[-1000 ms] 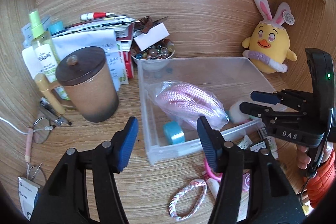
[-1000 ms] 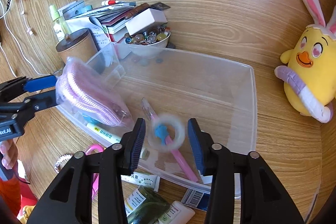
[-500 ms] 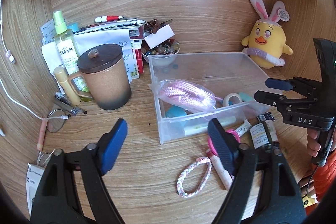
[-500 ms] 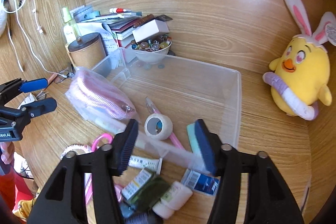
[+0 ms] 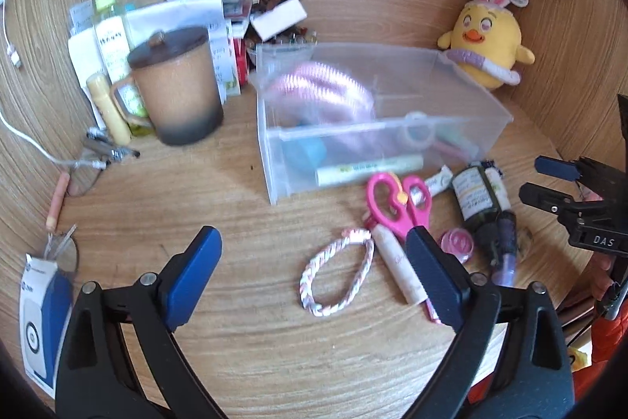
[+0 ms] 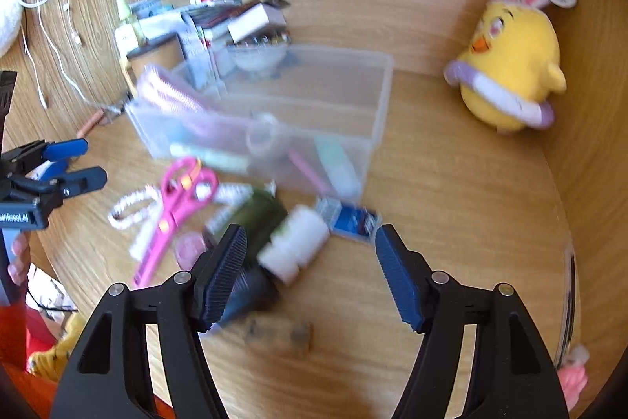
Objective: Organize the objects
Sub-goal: 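Grasp the braided bracelet with the left gripper while the right gripper grasps the soap bar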
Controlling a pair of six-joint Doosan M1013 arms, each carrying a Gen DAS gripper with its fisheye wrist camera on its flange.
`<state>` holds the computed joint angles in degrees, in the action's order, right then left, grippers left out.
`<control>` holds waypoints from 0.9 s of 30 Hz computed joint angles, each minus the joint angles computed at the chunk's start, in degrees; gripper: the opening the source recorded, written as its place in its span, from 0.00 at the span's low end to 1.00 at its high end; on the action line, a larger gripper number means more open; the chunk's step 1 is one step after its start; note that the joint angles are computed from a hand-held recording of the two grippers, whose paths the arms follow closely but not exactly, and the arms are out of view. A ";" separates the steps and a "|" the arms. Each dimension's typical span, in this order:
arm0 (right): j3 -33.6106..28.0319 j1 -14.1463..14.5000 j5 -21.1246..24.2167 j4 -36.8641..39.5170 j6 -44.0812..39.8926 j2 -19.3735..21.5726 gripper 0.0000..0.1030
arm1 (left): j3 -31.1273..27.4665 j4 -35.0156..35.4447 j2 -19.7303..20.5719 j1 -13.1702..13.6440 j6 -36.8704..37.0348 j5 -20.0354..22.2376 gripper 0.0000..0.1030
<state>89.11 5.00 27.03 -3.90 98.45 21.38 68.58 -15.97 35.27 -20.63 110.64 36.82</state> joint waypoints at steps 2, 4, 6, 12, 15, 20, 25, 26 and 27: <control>0.72 -0.07 0.85 -0.45 0.75 -0.16 0.67 | -0.27 1.36 0.58 -0.04 -1.79 1.63 0.93; 1.36 -0.28 1.20 0.72 0.19 -0.37 0.67 | -0.41 1.89 1.05 0.03 -2.86 3.06 0.93; 2.26 -0.50 1.02 2.67 -0.91 -0.72 0.69 | -0.50 2.09 1.36 0.12 -3.38 4.10 0.93; 4.36 -0.43 0.84 4.93 -2.11 -1.08 0.72 | -2.22 3.66 2.71 -0.30 -2.52 6.73 0.93; 5.15 -0.56 0.01 6.38 -2.52 -1.41 0.72 | -3.85 4.18 3.75 -0.57 -1.94 8.24 0.93; 5.61 -0.50 -1.18 6.72 -2.91 -1.50 0.72 | -6.10 4.41 5.15 -0.96 -1.13 10.80 0.93; 5.59 -0.42 -0.71 9.55 -6.40 -1.59 0.72 | -6.59 5.69 5.48 -1.31 -1.49 10.41 0.89; 5.58 -0.28 -0.68 8.98 -6.11 -1.60 0.72 | -6.53 5.53 5.44 -1.31 -1.36 10.15 0.87; 5.54 -0.12 -0.68 8.20 -5.64 -1.55 0.72 | -6.42 5.27 5.37 -1.31 -0.93 9.82 0.82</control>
